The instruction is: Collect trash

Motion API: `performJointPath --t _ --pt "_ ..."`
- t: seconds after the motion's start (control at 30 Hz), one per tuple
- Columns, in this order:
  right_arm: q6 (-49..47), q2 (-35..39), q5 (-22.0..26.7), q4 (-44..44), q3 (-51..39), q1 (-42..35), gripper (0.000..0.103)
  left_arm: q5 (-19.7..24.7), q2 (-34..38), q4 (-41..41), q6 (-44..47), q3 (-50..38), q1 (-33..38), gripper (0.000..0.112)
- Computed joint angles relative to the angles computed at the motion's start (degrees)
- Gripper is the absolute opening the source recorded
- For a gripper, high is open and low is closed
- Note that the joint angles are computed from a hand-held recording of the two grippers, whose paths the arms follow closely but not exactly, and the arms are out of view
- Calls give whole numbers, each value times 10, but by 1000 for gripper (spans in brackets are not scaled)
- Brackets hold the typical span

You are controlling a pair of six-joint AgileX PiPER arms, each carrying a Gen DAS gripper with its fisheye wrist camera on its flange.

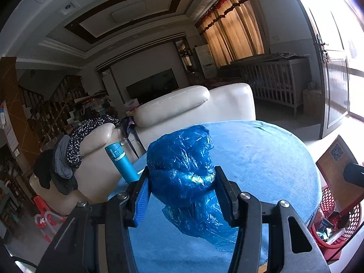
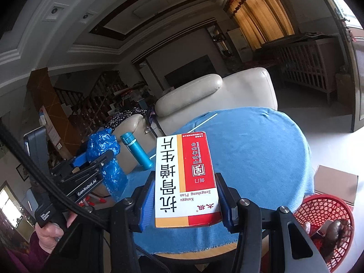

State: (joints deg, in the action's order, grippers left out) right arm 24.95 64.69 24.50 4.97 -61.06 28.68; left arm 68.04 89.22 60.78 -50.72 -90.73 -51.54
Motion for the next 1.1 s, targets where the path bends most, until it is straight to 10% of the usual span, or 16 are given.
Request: performJointPath --t 1.1 --pt "87 -98 5 -74 67 7 51 -31 -22 1 41 33 -10 55"
